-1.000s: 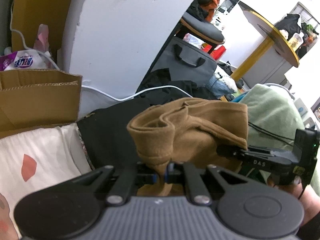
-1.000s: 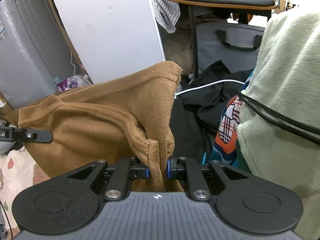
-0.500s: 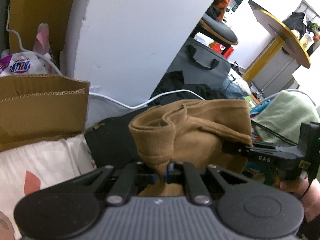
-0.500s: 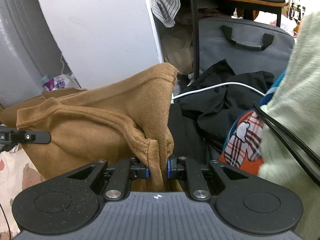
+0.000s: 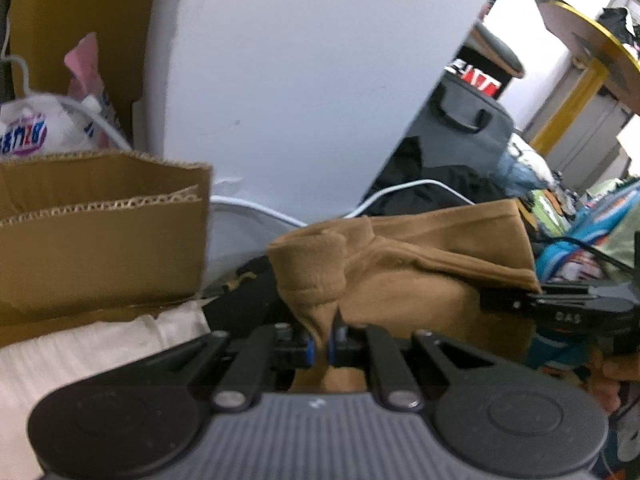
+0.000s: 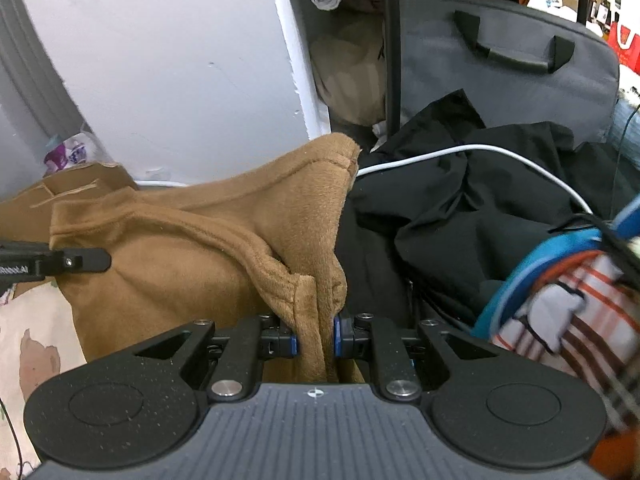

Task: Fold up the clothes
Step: 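Carry the folded shirt with both grippers toward the pile beside the bed, then lower the folded shirt onto the pile and open both grippers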

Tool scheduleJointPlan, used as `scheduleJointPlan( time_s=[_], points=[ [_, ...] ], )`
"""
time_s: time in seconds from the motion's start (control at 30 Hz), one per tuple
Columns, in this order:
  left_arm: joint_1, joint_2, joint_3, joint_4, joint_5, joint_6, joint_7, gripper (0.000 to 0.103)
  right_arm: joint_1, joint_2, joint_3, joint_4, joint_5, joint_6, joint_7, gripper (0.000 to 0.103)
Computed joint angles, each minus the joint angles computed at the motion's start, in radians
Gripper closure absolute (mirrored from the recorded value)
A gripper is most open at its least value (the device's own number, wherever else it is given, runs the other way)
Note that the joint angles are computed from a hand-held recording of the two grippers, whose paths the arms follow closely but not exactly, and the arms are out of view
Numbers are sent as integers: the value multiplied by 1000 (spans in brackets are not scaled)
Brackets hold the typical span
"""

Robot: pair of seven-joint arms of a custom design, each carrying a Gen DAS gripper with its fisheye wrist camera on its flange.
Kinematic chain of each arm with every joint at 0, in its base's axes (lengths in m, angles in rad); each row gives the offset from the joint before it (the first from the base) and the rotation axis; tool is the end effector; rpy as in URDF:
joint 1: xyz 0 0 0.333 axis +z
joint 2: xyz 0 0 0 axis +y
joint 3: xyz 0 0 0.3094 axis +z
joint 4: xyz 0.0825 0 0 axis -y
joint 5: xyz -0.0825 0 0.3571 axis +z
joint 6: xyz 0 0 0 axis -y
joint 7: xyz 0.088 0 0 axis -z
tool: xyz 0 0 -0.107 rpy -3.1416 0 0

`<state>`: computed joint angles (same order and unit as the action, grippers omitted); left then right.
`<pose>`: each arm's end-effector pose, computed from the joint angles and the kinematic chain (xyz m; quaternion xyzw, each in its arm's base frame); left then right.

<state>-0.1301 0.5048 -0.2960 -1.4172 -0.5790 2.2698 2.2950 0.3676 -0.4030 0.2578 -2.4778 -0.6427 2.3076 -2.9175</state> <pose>0.6526 -0.2637 0.4655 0.3572 -0.8641 0.3513 0.0486 0.3454 0.2405 0.4650 -0.3628 0.8761 -0.2387 0.2091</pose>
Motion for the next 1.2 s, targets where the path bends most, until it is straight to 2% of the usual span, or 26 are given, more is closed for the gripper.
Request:
scheduleJointPlan(
  time_s=[0.27, 0.5, 0.57, 0.6, 0.63, 0.67, 0.8, 1.03, 1.13, 1.2],
  points=[
    [-40, 55, 14, 38, 82, 64, -28, 98, -27, 57, -29, -13, -30, 64, 4, 87],
    [-87, 81, 33, 37, 174, 153, -75, 98, -63, 107, -47, -33, -66, 131, 51, 87],
    [-108, 90, 50, 39, 215, 172, -121, 92, -68, 133, -46, -22, -90, 132, 64, 85],
    [-117, 89, 61, 36, 238, 180, -148, 86, -70, 145, -49, -17, -99, 131, 68, 82],
    [-128, 81, 74, 27, 266, 192, -178, 78, -69, 154, -53, -11, -98, 122, 68, 79],
    [-139, 74, 87, 19, 295, 202, -208, 75, -66, 157, -57, -6, -95, 107, 62, 72],
    [-115, 34, 75, -11, 324, 211, -218, 74, -49, 120, -64, 7, -69, 25, 1, 59],
    [-45, -56, 11, -92, 224, 204, -107, 74, -27, 66, -24, 36, -64, -97, -3, 59],
    [-32, -97, -4, -146, 169, 208, -41, 75, -10, 81, -23, 45, -48, -96, -5, 61],
    [-38, -109, -6, -171, 146, 206, -18, 77, -2, 101, -27, 48, -37, -86, -9, 66]
  ],
)
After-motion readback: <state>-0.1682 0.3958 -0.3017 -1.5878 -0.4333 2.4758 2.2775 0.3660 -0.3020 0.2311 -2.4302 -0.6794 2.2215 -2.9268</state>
